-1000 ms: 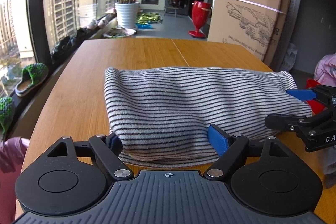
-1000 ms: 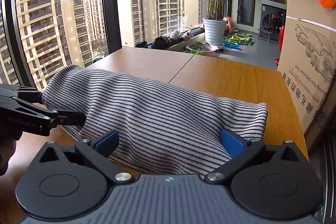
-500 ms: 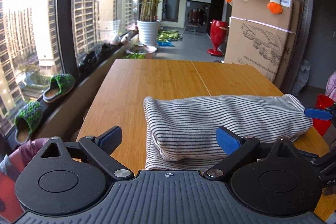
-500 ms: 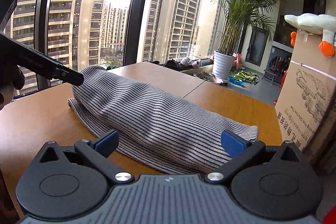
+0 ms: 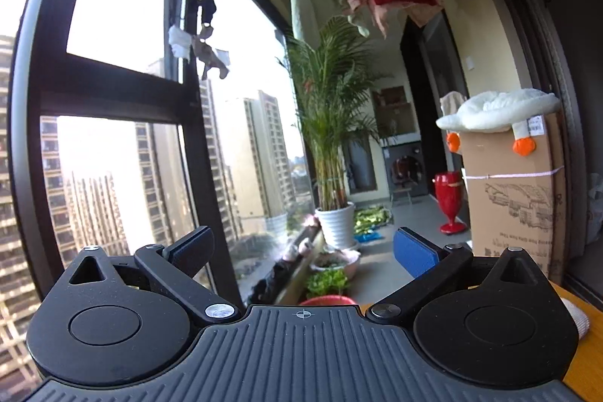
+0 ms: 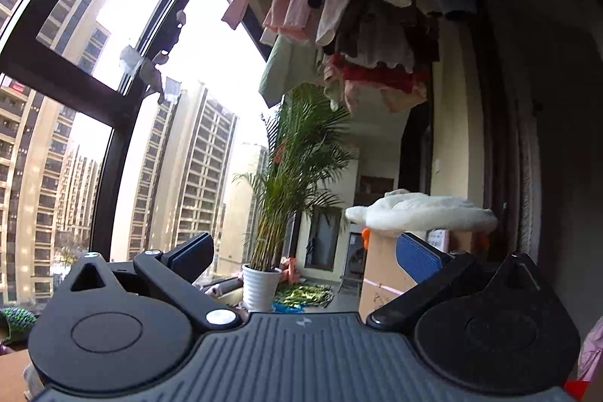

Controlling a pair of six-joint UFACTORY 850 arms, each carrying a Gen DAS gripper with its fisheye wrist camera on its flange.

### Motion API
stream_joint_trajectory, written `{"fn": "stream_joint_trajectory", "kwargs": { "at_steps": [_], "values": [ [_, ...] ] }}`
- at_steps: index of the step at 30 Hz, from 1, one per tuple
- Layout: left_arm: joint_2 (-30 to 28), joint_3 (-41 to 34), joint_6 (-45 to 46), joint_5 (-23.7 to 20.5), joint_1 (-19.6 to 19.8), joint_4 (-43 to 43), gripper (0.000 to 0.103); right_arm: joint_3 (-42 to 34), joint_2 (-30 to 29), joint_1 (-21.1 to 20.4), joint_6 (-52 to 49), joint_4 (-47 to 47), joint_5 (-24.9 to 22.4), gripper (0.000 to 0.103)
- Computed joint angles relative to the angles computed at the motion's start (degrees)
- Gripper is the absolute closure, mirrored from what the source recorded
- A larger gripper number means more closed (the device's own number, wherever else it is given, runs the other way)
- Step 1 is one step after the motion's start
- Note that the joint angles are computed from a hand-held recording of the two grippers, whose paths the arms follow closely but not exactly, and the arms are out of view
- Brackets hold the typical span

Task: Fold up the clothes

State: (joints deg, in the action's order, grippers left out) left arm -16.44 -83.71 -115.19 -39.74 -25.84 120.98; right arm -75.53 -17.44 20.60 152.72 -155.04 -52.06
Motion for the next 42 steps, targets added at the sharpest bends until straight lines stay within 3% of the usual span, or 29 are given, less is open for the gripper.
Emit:
{"fn": "stream_joint_trajectory", "kwargs": {
  "at_steps": [5,7,8,10,12,14,15,17,19,22,25,29,32,35,37,38,40,42],
  "values": [
    [5.43,5.28,3.28,-25.85,-2.87,2.90,0.000,1.76,4.84,-0.91,0.32,13.25,-24.23,0.000],
    [7.69,6.68,1.59,-31.36,-3.43,1.21,0.000,3.18,6.11,-1.97,3.62,15.97,-29.44,0.000],
    [8.54,7.19,-0.26,-31.00,-3.35,-0.22,0.000,3.85,6.69,-2.46,5.81,16.75,-28.45,0.000],
    [10.47,8.22,-3.85,-28.97,-2.93,-2.97,0.000,5.26,9.13,-4.15,9.74,16.98,-19.81,0.000],
    [8.88,7.81,-6.41,-21.79,-1.57,-4.38,0.000,5.83,9.24,-6.46,17.18,9.46,-7.81,0.000],
    [7.05,7.10,-8.80,-14.17,-0.02,-5.28,0.000,3.85,6.75,-6.96,17.60,-0.08,2.76,0.000],
    [5.61,6.33,-9.53,-10.47,0.24,-5.50,0.000,2.54,4.63,-6.04,14.21,-2.34,4.93,0.000],
    [1.07,4.17,-13.08,1.52,1.95,-3.96,0.000,0.09,-0.39,-2.99,2.43,-5.69,7.28,0.000],
    [-4.38,0.54,-13.11,10.35,2.24,-4.38,0.000,-3.43,-5.72,-0.09,-9.22,-10.16,15.00,0.000],
    [-13.12,-6.96,-12.42,16.83,1.94,-8.29,0.000,-9.78,-13.57,3.34,-20.76,-14.75,29.49,0.000],
    [-19.68,-14.32,-8.34,21.21,1.99,-17.81,0.000,-14.07,-19.37,5.44,-31.81,-14.13,34.05,0.000],
    [-23.40,-17.94,-8.64,24.90,2.21,-21.94,0.000,-20.91,-24.70,6.07,-51.70,6.95,44.36,0.000],
    [-21.57,-14.42,-16.57,23.72,1.69,-11.53,0.000,-19.67,-24.58,6.47,-62.95,13.44,42.30,0.000],
    [-20.45,-12.95,-16.48,21.95,1.77,-11.28,0.000,-19.11,-25.27,7.29,-61.93,6.18,26.26,0.000],
    [-19.30,-11.44,-18.15,21.54,1.92,-10.67,0.000,-24.49,-28.02,7.52,-57.07,11.14,14.85,0.000],
    [-19.02,-10.91,-19.06,21.63,1.99,-10.05,0.000,-28.63,-29.37,7.35,-54.14,16.99,11.84,0.000],
    [-19.37,-11.02,-17.81,23.07,2.10,-11.24,0.000,-32.02,-29.39,6.22,-46.86,23.89,13.03,0.000],
    [-21.24,-12.99,-11.59,26.03,2.10,-16.47,0.000,-32.84,-27.52,4.00,-40.84,29.14,23.21,0.000]
  ]
}}
